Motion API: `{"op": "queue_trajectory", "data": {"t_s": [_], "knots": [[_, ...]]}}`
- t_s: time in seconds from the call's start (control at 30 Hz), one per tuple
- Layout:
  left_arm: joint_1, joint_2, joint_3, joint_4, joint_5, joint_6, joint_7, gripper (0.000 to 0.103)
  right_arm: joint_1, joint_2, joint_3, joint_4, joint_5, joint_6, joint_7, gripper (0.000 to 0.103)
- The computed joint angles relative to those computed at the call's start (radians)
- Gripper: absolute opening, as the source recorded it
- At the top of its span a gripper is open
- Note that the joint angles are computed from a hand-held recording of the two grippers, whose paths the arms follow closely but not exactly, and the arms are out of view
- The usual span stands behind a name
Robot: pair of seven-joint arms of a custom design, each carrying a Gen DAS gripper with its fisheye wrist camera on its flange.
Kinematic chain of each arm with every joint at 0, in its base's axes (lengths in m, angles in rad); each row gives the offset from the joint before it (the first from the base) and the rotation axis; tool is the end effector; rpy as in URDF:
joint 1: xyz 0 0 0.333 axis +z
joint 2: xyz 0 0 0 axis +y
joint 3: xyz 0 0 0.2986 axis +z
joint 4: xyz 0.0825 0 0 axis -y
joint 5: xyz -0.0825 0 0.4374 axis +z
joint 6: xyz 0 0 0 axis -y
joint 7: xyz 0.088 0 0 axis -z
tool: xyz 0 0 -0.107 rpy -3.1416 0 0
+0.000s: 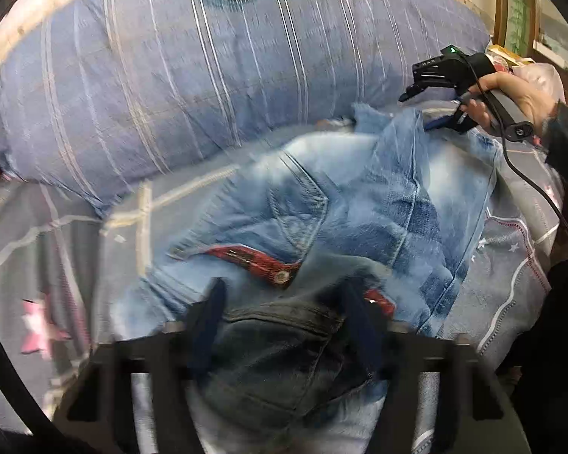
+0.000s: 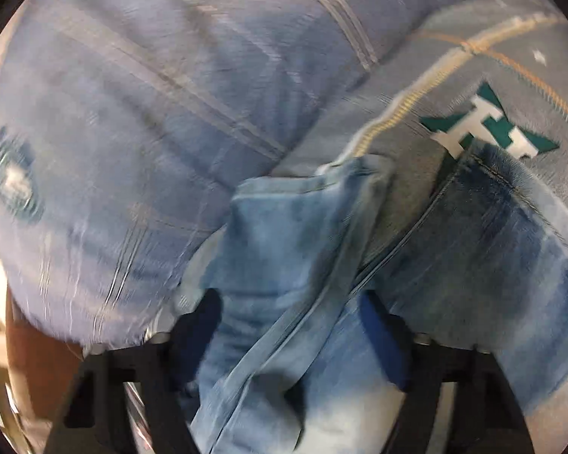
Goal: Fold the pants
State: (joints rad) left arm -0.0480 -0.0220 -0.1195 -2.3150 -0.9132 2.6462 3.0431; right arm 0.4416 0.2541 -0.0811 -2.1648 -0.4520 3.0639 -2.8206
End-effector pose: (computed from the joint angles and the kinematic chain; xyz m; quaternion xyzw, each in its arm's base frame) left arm 0.5669 -0.0745 0.3284 -0.3142 0.8953 -0.2918 0.1204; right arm 0.5814 0.2571 0.2897 -0.2289 0.9187 0.0118 0.3218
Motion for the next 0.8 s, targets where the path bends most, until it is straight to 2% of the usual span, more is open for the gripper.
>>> {"op": "queue_trajectory", "data": {"t_s": [0.03, 0.07, 0.1, 0.13, 0.17, 0.2, 0.27, 0.37, 0.4, 0.43, 0.47, 0.5, 0.57, 0.63, 0.7, 0.73, 0.77, 0.8], "knots": [[0.004, 0.025, 0.002, 0.021, 0.053, -0.036, -0.057, 0.015, -0.016, 0.017, 0.008, 0.002, 0.013, 0.03, -0.009, 0.064], [0.007, 0.042, 0.002, 0.032, 0.076, -0.054, -0.087, 0.015, -0.053, 0.044, 0.04, 0.014, 0.044, 0.058, -0.054, 0.048], [0.011, 0.048, 0.0, 0.035, 0.079, -0.061, -0.089, 0.015, -0.07, 0.06, 0.058, 0.028, 0.064, 0.048, -0.095, 0.025], [0.014, 0.048, -0.003, 0.032, 0.078, -0.06, -0.083, 0.015, -0.063, 0.067, 0.051, 0.039, 0.07, 0.032, -0.118, 0.014], [0.017, 0.046, -0.005, 0.028, 0.077, -0.061, -0.077, 0.015, -0.021, 0.07, 0.01, 0.056, 0.038, -0.001, -0.126, 0.006], [0.019, 0.046, -0.006, 0.028, 0.077, -0.064, -0.076, 0.015, 0.044, 0.063, -0.057, 0.07, -0.031, -0.036, -0.106, 0.005], [0.023, 0.046, -0.006, 0.031, 0.092, -0.079, -0.091, 0.015, 0.153, 0.031, -0.158, 0.092, -0.229, -0.123, -0.027, 0.004], [0.029, 0.034, -0.003, 0.029, 0.092, -0.104, -0.089, 0.015, 0.279, -0.09, -0.225, 0.076, -0.597, -0.307, 0.17, 0.004], [0.03, 0.028, -0.002, 0.027, 0.088, -0.115, -0.081, 0.015, 0.311, -0.154, -0.217, 0.043, -0.717, -0.394, 0.247, 0.004], [0.032, 0.023, 0.001, 0.024, 0.086, -0.131, -0.072, 0.015, 0.307, -0.198, -0.186, 0.016, -0.777, -0.453, 0.293, 0.004], [0.033, 0.017, 0.002, 0.02, 0.087, -0.144, -0.065, 0.015, 0.338, -0.267, -0.168, -0.042, -0.847, -0.544, 0.362, 0.004], [0.034, 0.013, 0.005, 0.016, 0.092, -0.153, -0.059, 0.015, 0.354, -0.302, -0.161, -0.074, -0.863, -0.578, 0.388, 0.004], [0.034, 0.005, 0.008, 0.005, 0.113, -0.163, -0.053, 0.015, 0.335, -0.364, -0.097, -0.164, -0.842, -0.624, 0.452, 0.004], [0.034, -0.003, 0.01, -0.003, 0.149, -0.178, -0.066, 0.015, 0.316, -0.371, -0.082, -0.231, -0.753, -0.572, 0.459, 0.004], [0.034, -0.004, 0.012, 0.002, 0.183, -0.199, -0.089, 0.015, 0.284, -0.338, -0.101, -0.295, -0.573, -0.417, 0.408, 0.01], [0.034, -0.007, 0.013, 0.003, 0.204, -0.209, -0.101, 0.016, 0.278, -0.325, -0.115, -0.328, -0.538, -0.353, 0.429, 0.014], [0.034, -0.013, 0.013, 0.0, 0.218, -0.211, -0.106, 0.016, 0.243, -0.333, -0.095, -0.36, -0.574, -0.304, 0.509, 0.015], [0.033, -0.02, 0.013, -0.003, 0.231, -0.212, -0.11, 0.016, 0.212, -0.36, -0.067, -0.384, -0.635, -0.297, 0.6, 0.033]]}}
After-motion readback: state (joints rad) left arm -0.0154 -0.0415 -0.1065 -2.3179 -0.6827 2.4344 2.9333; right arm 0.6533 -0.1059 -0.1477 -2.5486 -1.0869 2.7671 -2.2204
